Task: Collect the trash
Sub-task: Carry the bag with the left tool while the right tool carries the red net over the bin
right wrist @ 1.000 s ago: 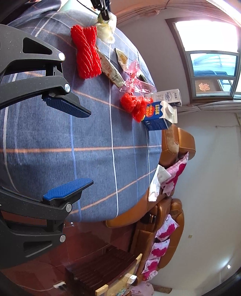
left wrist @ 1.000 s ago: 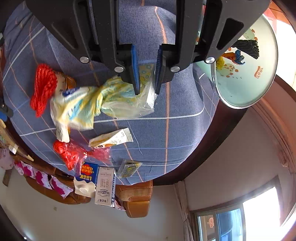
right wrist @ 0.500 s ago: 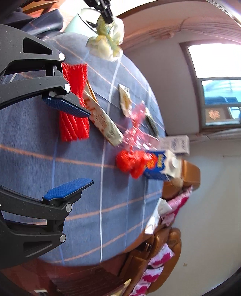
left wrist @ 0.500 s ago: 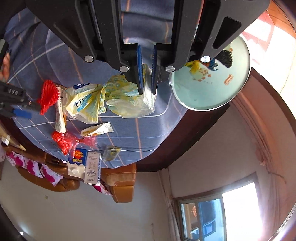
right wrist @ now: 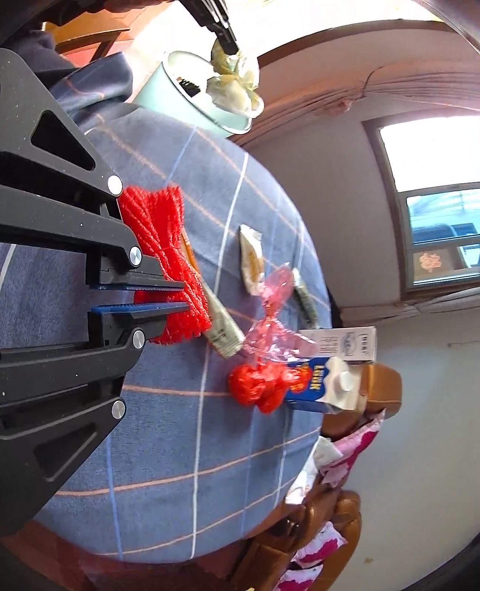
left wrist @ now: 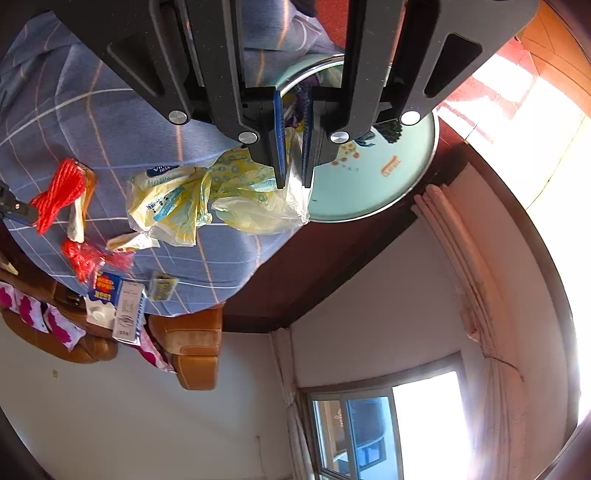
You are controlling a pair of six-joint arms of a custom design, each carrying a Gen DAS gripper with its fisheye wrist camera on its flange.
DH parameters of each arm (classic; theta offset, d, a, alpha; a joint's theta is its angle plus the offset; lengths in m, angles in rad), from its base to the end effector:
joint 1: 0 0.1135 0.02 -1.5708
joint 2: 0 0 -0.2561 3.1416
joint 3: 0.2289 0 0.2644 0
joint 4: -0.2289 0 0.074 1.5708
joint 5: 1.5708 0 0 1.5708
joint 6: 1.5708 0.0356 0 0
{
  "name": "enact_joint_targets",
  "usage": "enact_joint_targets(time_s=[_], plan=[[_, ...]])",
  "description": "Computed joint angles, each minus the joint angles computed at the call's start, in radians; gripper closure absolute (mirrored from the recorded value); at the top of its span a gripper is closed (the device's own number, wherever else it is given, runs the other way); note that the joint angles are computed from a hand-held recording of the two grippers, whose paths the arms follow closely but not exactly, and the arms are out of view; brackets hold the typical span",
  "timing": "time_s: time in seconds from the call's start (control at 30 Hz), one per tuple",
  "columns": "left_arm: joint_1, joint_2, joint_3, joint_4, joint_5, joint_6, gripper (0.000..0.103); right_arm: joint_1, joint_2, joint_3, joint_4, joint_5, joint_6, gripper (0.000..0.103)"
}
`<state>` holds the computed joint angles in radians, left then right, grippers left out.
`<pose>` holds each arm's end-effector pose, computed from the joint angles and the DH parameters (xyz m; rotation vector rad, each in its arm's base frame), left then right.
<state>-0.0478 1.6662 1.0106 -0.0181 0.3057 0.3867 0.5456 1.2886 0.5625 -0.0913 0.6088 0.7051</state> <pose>0.3685 -0.0284 0.1917 0.6353 2.1192 -0.1560 0.2257 0.1132 0.1581 0.4470 2.1671 -0.0508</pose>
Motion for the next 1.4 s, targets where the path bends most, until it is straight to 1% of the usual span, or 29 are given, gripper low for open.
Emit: enact_joint_targets(time_s=[0.1, 0.37, 0.6, 0.83, 1.17, 1.4], plan=[[0.016, 0.007, 0.014, 0.008, -0.024, 0.003, 0.095, 0.008, 0.004, 0.038, 0.001, 0.016, -0.025, 0.097], [0.024, 0.033, 0.018, 0.081, -0.157, 0.011, 0.095, 0.006, 0.094, 0.160, 0.065, 0.020, -0.115, 0.097], [0.045, 0.071, 0.055, 0.090, -0.233, 0.025, 0.095, -0.014, 0.266, 0.337, 0.129, -0.059, -0.200, 0.097], [0.071, 0.119, 0.090, 0.105, -0.315, 0.045, 0.095, -0.013, 0.425, 0.504, 0.158, -0.116, -0.254, 0.097], [0.101, 0.176, 0.130, 0.135, -0.388, 0.059, 0.095, 0.003, 0.663, 0.772, 0.136, -0.169, -0.330, 0.097], [0.108, 0.219, 0.157, 0.153, -0.417, 0.071, 0.095, 0.010, 0.762, 0.888, 0.104, -0.193, -0.367, 0.097]])
